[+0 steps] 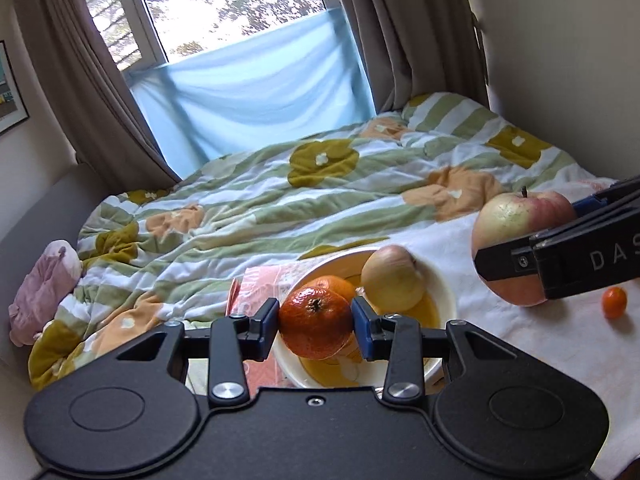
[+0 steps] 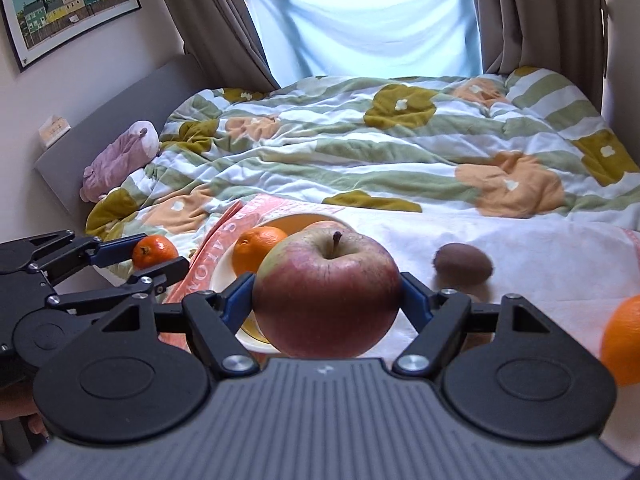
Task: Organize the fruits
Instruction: 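Carry the tangerine and red apple with both tools into the white bowl, then open both tools to release the tangerine and red apple in the bowl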
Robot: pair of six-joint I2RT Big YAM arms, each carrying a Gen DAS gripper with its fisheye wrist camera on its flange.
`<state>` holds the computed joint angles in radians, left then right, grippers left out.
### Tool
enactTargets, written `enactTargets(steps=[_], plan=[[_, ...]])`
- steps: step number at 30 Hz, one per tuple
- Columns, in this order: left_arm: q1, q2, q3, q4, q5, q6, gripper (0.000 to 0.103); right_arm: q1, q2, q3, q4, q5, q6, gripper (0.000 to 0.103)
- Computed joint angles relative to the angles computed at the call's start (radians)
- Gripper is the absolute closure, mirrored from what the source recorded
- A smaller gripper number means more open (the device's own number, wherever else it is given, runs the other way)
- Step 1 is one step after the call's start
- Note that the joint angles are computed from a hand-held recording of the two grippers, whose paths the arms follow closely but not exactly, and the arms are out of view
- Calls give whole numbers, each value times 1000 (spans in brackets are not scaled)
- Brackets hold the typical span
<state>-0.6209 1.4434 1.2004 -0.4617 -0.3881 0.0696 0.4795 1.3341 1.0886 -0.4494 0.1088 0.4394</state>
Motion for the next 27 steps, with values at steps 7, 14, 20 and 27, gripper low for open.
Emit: enactTargets(steps=[7,14,20,27], plan=[[92,92,-3,28,168,103,60,40,159,106,-35,48,81,12],[125,180,28,26,263,177,60,44,249,167,-79,77,142,12],[138,184,29,15,309,193,10,48,285,200,-102,88,150,12],[137,137,-9,41,299,226,2,55,313,228,-122,80,155,12]])
